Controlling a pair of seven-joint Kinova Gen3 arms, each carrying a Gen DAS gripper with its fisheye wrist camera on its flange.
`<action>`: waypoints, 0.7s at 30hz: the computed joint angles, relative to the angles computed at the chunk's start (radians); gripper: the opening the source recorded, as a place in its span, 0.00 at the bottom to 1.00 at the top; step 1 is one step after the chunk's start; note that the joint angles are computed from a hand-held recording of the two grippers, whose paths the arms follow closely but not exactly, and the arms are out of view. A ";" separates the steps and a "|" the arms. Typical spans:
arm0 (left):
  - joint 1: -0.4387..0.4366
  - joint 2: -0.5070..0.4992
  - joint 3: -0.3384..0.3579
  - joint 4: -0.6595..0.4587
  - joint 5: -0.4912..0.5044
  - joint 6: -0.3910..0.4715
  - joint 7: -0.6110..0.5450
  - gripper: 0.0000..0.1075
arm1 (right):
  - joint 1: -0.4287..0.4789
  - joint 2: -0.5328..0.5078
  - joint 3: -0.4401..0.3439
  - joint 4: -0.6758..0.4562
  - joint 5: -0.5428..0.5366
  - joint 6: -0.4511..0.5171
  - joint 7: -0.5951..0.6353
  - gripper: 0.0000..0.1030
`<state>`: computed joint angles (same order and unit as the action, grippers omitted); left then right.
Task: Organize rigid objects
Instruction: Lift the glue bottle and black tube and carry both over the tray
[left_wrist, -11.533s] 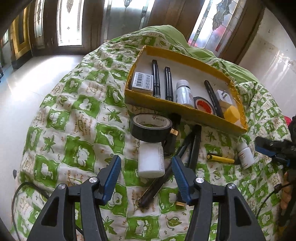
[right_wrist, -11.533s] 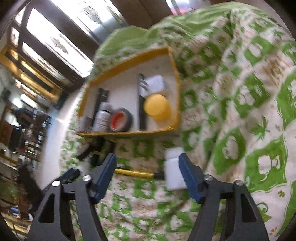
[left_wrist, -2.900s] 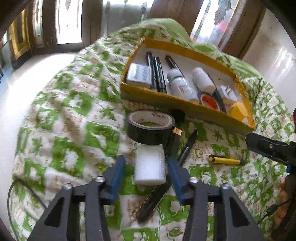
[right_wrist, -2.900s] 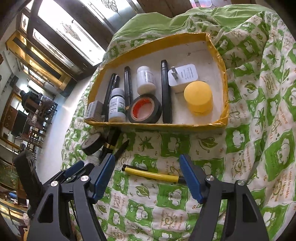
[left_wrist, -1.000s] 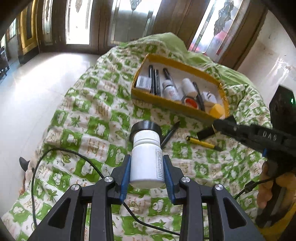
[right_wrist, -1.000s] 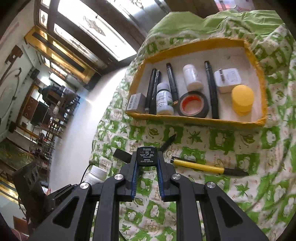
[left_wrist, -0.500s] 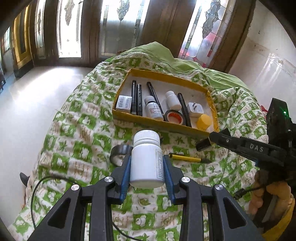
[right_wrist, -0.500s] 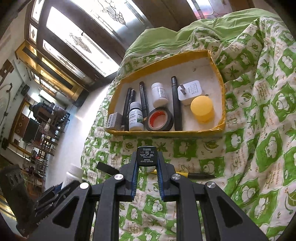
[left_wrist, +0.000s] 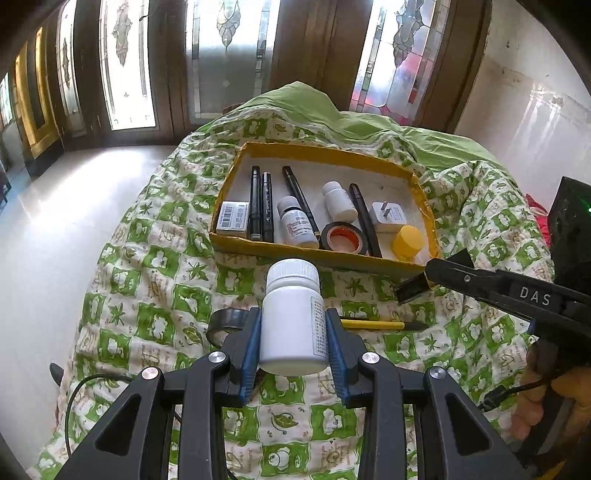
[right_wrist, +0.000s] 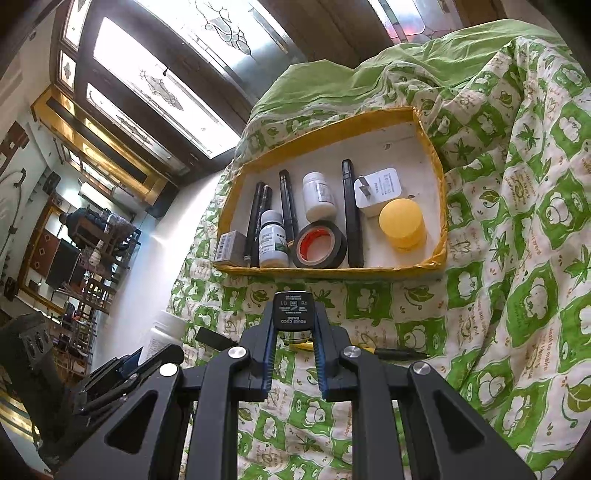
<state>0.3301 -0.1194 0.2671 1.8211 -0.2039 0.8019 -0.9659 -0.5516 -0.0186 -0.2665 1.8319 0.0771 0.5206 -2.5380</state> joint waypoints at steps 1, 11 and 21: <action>0.000 0.003 -0.001 -0.002 0.000 -0.001 -0.002 0.32 | -0.001 -0.004 -0.002 0.001 0.007 0.001 -0.008 0.17; 0.009 0.028 -0.005 -0.017 -0.006 -0.008 -0.008 0.32 | 0.006 -0.017 -0.009 -0.005 0.042 0.019 -0.042 0.17; 0.024 0.088 -0.030 -0.046 -0.003 -0.032 -0.036 0.32 | 0.018 -0.012 -0.003 -0.057 0.110 0.095 -0.068 0.17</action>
